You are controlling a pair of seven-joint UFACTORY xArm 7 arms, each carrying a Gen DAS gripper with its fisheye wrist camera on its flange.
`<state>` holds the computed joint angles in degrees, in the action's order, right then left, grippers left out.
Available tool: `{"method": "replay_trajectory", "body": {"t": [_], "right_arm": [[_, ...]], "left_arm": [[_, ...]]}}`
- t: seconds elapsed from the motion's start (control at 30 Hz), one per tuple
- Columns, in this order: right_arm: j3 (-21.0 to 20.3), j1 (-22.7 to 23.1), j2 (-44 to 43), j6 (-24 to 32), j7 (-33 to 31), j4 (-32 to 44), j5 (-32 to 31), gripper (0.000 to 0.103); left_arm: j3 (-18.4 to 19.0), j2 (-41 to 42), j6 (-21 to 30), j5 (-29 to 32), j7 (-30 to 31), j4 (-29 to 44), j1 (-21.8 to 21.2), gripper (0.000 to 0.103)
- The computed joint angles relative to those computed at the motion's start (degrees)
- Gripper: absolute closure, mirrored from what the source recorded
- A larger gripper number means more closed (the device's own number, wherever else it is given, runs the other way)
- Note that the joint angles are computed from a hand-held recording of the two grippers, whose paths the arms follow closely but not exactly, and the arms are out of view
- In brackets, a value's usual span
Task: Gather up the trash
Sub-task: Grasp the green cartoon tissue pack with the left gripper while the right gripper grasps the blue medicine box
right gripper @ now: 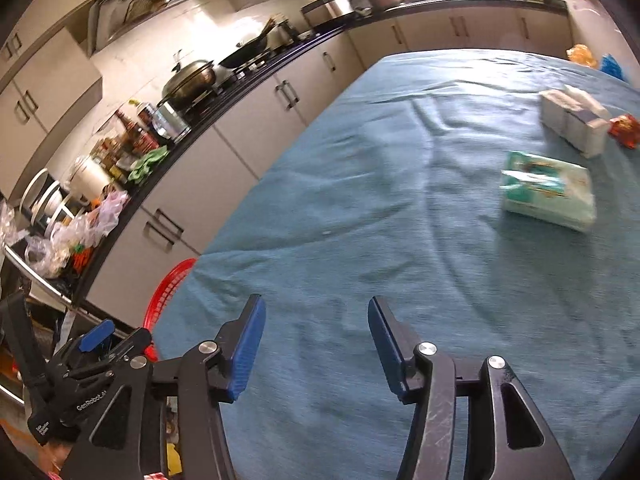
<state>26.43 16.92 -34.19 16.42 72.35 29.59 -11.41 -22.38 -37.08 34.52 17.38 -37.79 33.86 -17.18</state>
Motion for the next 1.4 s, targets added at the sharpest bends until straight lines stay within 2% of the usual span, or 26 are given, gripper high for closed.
{"method": "replay_trajectory", "body": {"t": [0.17,0.27,0.43,0.53,0.63,0.77,0.87,1.0,1.1,1.3,1.33,1.4], "right_arm": [[-3.1,2.2,-8.3,2.8,-0.6,-5.6,2.2,0.043],[-4.9,3.2,-14.6,6.0,-1.3,-9.3,3.6,0.042],[-7.7,3.9,-26.8,15.2,-2.9,-14.7,5.6,0.04],[-10.9,4.0,-35.0,20.9,-4.9,-18.1,7.2,0.038],[-13.1,2.3,-42.0,25.6,-7.2,-20.4,7.9,0.037],[-15.1,-2.4,-46.1,29.0,-11.1,-20.6,7.3,0.037],[-17.0,-6.5,-42.9,26.5,-15.5,-18.8,6.4,0.037],[-19.7,-11.2,-33.1,18.7,-22.5,-15.9,5.7,0.035],[-19.7,-14.2,-24.4,13.3,-25.9,-13.4,5.5,0.034],[-20.5,-16.4,-14.0,4.8,-30.3,-11.9,6.9,0.035],[-20.2,-16.6,-12.9,4.4,-30.8,-11.6,6.9,0.036],[-20.3,-16.6,-11.7,4.1,-32.2,-11.3,7.1,0.057]], "left_arm": [[-2.2,2.4,0.5,1.3,-0.9,2.2,-0.3,0.009],[-2.0,4.3,0.5,1.3,-0.3,3.6,-1.5,0.009],[-1.9,7.8,-0.6,0.6,0.8,6.1,-4.1,0.009],[-1.6,11.1,-1.7,-0.8,1.9,8.2,-6.3,0.009],[-1.4,14.4,-2.6,-2.0,3.4,10.6,-8.6,0.009],[-1.0,19.3,-3.2,-3.4,5.8,14.7,-11.6,0.009],[-1.7,22.3,-3.8,-2.2,5.5,17.4,-12.7,0.009],[-2.1,26.0,-3.7,0.4,4.8,20.8,-14.5,0.009],[-1.8,28.2,-3.3,3.0,5.2,23.6,-15.8,0.009],[-0.8,34.3,-4.6,11.4,5.1,30.7,-17.6,0.009],[-0.4,35.9,-5.2,12.0,5.9,32.2,-18.2,0.009],[0.7,38.9,-5.9,12.8,7.3,35.2,-19.8,0.009]]}}
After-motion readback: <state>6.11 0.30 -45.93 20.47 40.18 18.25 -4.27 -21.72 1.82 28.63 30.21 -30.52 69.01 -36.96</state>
